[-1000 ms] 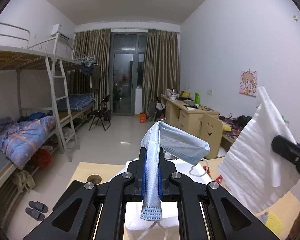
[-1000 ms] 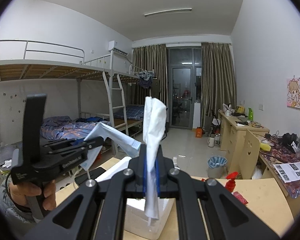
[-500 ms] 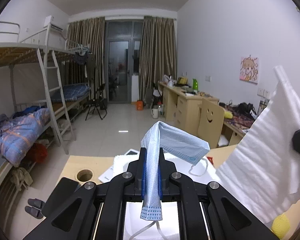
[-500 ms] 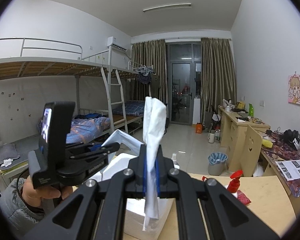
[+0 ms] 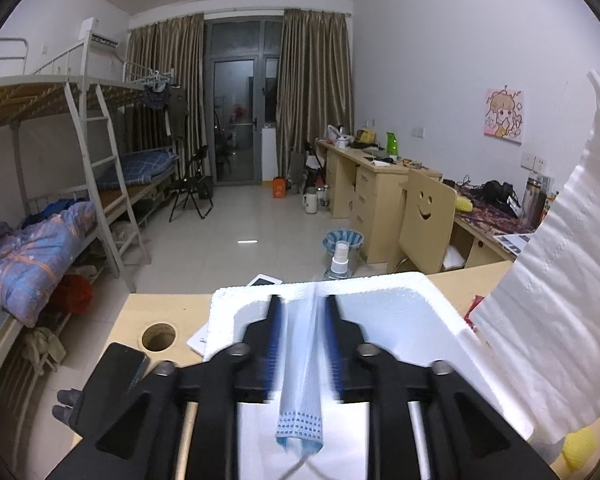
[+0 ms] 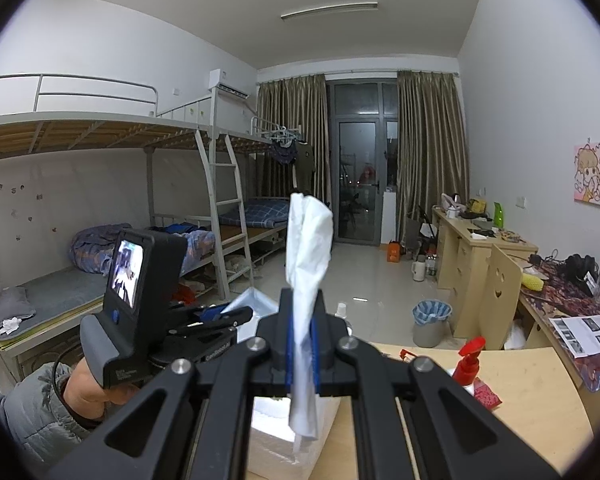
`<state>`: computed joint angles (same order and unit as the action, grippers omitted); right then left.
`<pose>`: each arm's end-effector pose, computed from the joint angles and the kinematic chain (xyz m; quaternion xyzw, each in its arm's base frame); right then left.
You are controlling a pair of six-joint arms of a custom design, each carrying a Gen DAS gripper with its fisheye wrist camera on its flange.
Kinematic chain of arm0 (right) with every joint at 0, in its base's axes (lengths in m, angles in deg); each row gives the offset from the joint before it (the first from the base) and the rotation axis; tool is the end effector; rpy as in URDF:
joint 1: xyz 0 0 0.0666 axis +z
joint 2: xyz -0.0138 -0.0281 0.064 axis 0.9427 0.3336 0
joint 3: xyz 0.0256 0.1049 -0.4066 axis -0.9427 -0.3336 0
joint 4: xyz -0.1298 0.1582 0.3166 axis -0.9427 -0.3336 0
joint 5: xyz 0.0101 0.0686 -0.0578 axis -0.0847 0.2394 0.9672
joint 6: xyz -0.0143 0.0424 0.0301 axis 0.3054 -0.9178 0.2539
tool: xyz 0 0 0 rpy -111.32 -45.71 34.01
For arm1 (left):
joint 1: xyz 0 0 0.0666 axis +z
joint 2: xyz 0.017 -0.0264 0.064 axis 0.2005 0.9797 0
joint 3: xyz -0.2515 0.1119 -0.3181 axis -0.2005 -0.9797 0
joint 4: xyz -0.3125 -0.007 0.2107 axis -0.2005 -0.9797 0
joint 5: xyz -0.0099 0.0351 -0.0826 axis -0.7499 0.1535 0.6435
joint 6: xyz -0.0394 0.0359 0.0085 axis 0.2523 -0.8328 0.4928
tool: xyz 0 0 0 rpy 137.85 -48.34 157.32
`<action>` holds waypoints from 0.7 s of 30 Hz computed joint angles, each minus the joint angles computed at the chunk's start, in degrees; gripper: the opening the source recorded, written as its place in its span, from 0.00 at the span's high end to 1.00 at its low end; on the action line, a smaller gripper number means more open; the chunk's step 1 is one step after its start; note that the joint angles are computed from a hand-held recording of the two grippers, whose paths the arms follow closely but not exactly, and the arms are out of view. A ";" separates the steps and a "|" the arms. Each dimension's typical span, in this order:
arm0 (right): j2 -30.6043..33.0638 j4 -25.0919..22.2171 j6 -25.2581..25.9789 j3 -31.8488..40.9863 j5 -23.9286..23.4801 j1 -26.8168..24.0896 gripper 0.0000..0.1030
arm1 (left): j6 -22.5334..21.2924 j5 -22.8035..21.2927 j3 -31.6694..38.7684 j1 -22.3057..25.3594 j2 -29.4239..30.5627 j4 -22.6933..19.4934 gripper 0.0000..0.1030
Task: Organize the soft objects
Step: 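Lower the mask into the foam box and open the left tool, then lower the tissue into the foam box and open the right tool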
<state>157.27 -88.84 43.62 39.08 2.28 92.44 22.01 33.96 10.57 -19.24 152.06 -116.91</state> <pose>0.3948 0.1576 0.5371 -0.1487 0.7646 0.1052 0.6183 0.4988 -0.2865 0.5107 0.0798 0.8501 -0.0672 0.5162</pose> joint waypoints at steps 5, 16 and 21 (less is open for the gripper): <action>0.21 -0.19 -0.04 0.21 -0.05 -0.14 0.91 | 0.69 -1.17 -2.09 0.06 -1.46 2.92 0.19; 0.90 -0.75 0.12 1.38 0.14 0.42 0.91 | 0.19 -2.41 -8.37 -0.02 -7.25 7.95 0.01; 1.14 -0.78 0.81 2.05 0.45 1.39 0.91 | 0.84 -2.52 -11.01 0.23 -10.24 8.85 0.00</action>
<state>158.40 -89.62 44.43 41.13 2.73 93.83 22.84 31.44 -0.43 -19.02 141.82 -108.05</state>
